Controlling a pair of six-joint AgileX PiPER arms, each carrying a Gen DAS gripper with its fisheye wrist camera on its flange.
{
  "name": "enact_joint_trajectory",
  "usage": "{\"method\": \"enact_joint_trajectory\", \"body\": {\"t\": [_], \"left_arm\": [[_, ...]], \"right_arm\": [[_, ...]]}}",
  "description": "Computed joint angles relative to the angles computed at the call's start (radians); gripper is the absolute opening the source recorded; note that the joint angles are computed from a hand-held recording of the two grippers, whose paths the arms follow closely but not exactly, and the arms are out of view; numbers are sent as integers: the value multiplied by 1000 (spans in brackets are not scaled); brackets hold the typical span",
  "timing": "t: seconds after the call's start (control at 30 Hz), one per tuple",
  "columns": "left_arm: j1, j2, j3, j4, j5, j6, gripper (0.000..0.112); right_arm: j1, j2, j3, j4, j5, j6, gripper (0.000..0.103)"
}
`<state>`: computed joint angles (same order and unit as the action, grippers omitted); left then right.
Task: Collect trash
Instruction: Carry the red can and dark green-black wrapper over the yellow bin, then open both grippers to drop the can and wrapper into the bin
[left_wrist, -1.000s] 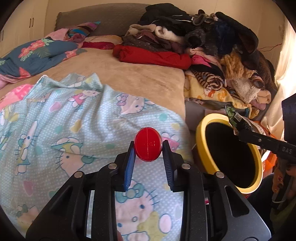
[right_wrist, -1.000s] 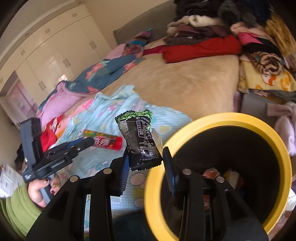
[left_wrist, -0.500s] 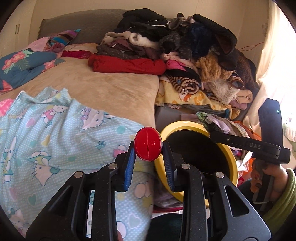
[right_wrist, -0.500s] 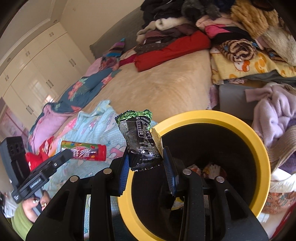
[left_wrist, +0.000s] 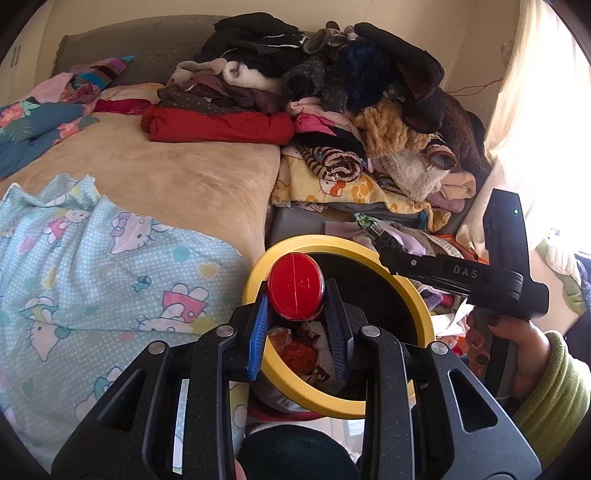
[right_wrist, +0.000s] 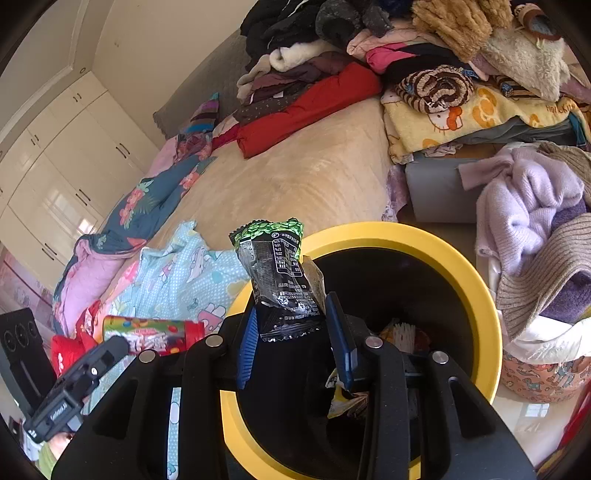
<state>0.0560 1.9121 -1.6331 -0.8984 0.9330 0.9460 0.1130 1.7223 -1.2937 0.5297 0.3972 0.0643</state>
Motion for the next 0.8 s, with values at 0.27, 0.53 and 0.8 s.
{"method": "enact_joint_trajectory", "body": {"t": [0.27, 0.53, 0.8], "left_arm": [[-53, -38, 65, 6, -33, 36, 22], [-105, -38, 105, 22, -57, 50, 22], [-148, -25, 122, 56, -70, 46, 22]], "right_arm": [[-38, -16, 38, 28, -25, -21, 34], [-81, -26, 73, 117, -41, -95, 35], [-114, -9, 73, 175, -13, -145, 36]]}}
